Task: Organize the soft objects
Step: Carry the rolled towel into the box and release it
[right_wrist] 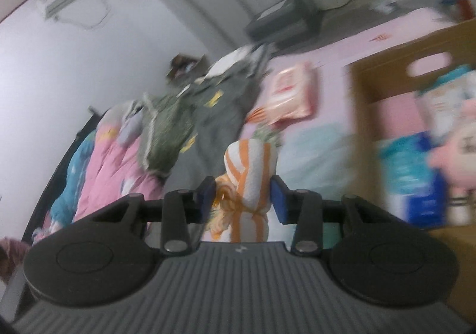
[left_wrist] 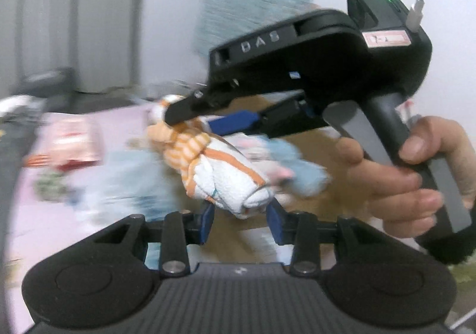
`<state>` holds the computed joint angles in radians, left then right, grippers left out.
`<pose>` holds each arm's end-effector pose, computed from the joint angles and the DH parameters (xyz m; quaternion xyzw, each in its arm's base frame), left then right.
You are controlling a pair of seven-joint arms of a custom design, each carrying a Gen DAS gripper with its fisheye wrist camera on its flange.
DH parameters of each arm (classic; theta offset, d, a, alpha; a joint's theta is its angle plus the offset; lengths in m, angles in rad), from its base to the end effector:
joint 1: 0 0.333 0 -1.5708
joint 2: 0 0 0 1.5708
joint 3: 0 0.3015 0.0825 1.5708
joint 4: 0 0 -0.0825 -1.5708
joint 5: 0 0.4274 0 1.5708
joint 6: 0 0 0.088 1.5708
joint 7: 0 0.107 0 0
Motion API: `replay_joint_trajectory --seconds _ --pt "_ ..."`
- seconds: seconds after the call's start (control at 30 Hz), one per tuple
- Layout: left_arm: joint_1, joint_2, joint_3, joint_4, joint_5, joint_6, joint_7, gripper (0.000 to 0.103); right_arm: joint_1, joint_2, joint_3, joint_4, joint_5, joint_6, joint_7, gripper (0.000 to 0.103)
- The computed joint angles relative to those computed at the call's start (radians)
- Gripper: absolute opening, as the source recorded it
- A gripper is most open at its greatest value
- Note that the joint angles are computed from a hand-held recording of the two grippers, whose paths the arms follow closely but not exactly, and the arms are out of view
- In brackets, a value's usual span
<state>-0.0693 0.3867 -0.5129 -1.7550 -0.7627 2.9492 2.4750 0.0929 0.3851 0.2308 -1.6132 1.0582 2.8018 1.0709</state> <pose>0.6455 -0.3229 0.4168 -0.3847 0.8002 -0.4433 0.1229 0.7208 0.1748 0.4493 -0.5781 0.6469 -0.0115 0.4972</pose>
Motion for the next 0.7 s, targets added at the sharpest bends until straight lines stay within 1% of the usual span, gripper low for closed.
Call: replay_joint_trajectory --seconds 0.1,0.13,0.17,0.27,0.37,0.4,0.47,0.5,0.57,0.6,0.63,0.7 --pt "-0.056 0.076 0.018 0.097 0.072 -0.078 -0.049 0.038 -0.043 -0.075 -0.020 -0.094 0.054 -0.005 -0.036 0.035" --pt "-0.073 0.103 0.022 0.132 0.093 -0.104 -0.070 0.037 -0.047 -0.095 -0.036 -0.120 0.057 -0.006 -0.037 0.033" --pt "-0.089 0.134 0.026 0.171 0.114 -0.134 -0.090 0.037 -0.048 -0.111 -0.053 -0.144 0.053 -0.003 -0.037 0.028" --pt "-0.142 0.223 0.049 0.280 0.185 -0.186 -0.158 0.037 -0.050 -0.138 -0.092 -0.188 0.033 -0.017 -0.027 0.026" --pt "-0.200 0.300 0.098 0.390 0.276 -0.262 -0.280 0.038 -0.053 -0.133 -0.122 -0.201 -0.015 -0.040 -0.010 0.026" --pt "-0.209 0.314 0.106 0.411 0.298 -0.284 -0.312 0.038 -0.054 -0.122 -0.133 -0.196 -0.047 -0.052 0.010 0.026" --pt "-0.188 0.321 0.094 0.416 0.310 -0.291 -0.316 0.040 -0.051 -0.101 -0.148 -0.186 -0.118 -0.067 0.075 0.026" --pt "-0.167 0.324 0.088 0.422 0.311 -0.300 -0.303 0.044 -0.057 -0.094 -0.151 -0.184 -0.138 -0.080 0.094 0.026" --pt "-0.151 0.299 0.078 0.381 0.311 -0.266 -0.295 0.048 -0.067 -0.075 -0.149 -0.173 -0.169 -0.095 0.117 0.026" --pt "-0.147 0.265 0.087 0.334 0.274 -0.242 -0.262 0.049 -0.074 -0.071 -0.148 -0.172 -0.181 -0.101 0.122 0.026" --pt "-0.125 0.261 0.066 0.322 0.300 -0.222 -0.272 0.050 -0.082 -0.069 -0.146 -0.173 -0.187 -0.103 0.123 0.027" --pt "-0.120 0.244 0.072 0.307 0.307 -0.199 -0.280 0.053 -0.092 -0.065 -0.147 -0.172 -0.210 -0.111 0.137 0.027"
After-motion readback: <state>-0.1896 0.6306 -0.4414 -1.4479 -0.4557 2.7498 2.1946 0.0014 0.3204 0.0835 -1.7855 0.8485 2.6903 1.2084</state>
